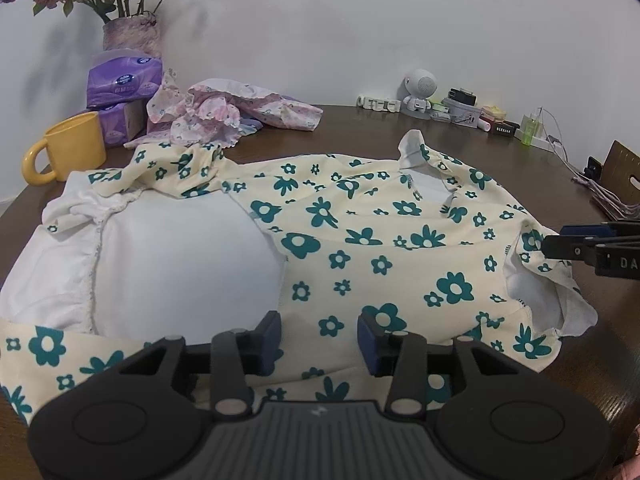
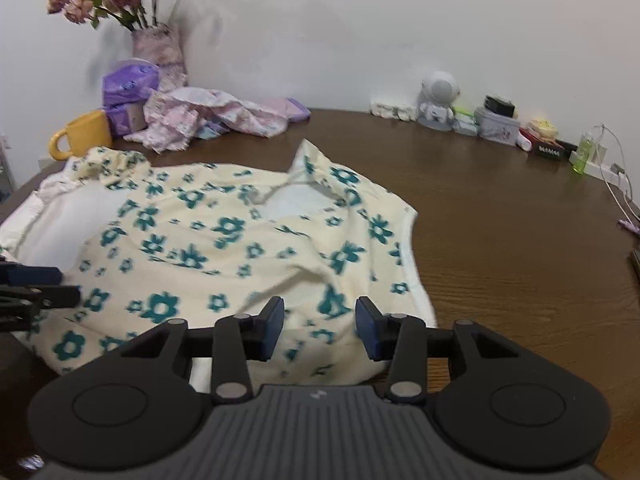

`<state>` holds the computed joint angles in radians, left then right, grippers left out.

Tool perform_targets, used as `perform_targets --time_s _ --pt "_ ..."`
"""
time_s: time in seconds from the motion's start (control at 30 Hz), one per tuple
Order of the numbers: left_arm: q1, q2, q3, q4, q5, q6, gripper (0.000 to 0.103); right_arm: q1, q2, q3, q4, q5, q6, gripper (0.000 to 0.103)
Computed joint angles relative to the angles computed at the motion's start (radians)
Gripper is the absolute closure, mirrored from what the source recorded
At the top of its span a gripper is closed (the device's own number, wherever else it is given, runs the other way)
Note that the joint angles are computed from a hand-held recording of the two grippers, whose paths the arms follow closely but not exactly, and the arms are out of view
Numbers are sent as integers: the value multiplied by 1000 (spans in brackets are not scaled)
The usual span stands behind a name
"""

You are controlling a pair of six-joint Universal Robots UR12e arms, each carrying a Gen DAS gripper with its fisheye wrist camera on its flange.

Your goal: Fold clothes

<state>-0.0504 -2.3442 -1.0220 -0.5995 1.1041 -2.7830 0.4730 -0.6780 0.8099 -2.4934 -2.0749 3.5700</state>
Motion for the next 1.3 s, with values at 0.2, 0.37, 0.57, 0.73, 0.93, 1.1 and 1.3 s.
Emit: perform_targets --time_s 0.2,0.37,0.57,0.73,0.93,1.1,1.3 --pt "0 0 -3 8 0 3 62 3 43 -90 116 24 -43 64" --pt "2 0 -4 10 -6 1 62 4 37 -74 148 -25 -6 103" --pt "0 2 -11 22 -2 -3 62 11 -11 8 106 -107 12 103" --pt "1 2 -12 22 -3 -3 62 7 -30 38 98 -76 48 99" --pt "-1 4 -17 32 -1 2 59 -1 -36 59 -66 -24 53 74" --pt "0 3 -17 32 -5 5 59 -7 36 -66 69 -37 -17 69" --pt "1 2 -16 34 -8 5 59 -7 67 -121 177 -69 -68 98"
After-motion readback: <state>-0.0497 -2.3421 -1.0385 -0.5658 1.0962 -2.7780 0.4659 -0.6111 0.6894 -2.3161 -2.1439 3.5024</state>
